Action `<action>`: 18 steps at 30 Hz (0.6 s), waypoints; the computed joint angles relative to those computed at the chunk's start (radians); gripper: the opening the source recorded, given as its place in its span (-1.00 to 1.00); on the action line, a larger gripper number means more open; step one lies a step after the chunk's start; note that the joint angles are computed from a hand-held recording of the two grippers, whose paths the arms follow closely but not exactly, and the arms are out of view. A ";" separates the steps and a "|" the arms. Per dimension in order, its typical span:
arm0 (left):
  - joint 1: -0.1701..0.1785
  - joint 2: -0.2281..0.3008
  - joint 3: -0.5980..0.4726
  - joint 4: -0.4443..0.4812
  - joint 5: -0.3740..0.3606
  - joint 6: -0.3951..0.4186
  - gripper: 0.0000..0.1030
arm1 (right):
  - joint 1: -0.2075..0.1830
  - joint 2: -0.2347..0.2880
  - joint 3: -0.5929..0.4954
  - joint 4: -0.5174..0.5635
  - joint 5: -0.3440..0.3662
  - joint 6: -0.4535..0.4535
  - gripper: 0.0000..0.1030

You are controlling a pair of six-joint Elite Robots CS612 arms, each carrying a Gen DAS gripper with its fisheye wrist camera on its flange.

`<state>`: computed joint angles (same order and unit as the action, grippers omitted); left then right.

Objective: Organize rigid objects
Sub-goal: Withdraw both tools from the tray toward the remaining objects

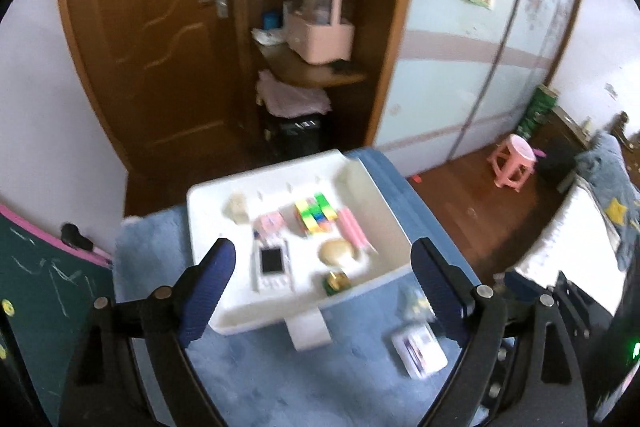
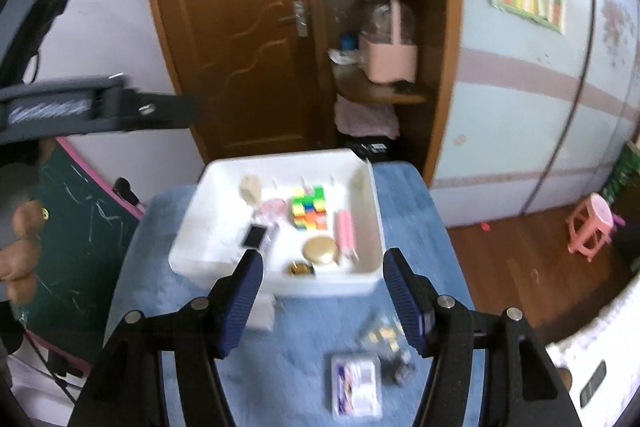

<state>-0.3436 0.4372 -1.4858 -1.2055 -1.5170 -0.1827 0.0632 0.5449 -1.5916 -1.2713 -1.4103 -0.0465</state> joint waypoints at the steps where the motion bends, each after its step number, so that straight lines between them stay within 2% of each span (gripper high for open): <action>1: -0.005 0.009 -0.016 0.013 -0.004 0.004 0.77 | -0.005 0.007 -0.016 0.020 0.000 0.007 0.23; 4: -0.018 0.036 -0.059 0.056 -0.029 0.010 0.77 | -0.024 0.026 -0.060 0.073 -0.009 0.032 0.23; 8: -0.028 0.068 -0.080 0.110 -0.073 -0.003 0.77 | -0.041 0.050 -0.094 0.105 -0.072 0.062 0.23; 10: -0.034 0.084 -0.086 0.144 -0.093 -0.018 0.77 | -0.053 0.056 -0.101 0.126 -0.073 0.080 0.23; 14: -0.048 0.115 -0.089 0.197 -0.128 -0.043 0.77 | -0.083 0.062 -0.097 0.174 -0.011 0.139 0.23; 18: -0.072 0.142 -0.089 0.221 -0.131 -0.042 0.77 | -0.111 0.063 -0.059 0.226 0.075 0.202 0.23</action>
<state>-0.4157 0.5797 -1.5745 -0.9843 -1.6484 -0.2250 -0.0475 0.6079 -1.6511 -1.0451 -1.3356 0.1554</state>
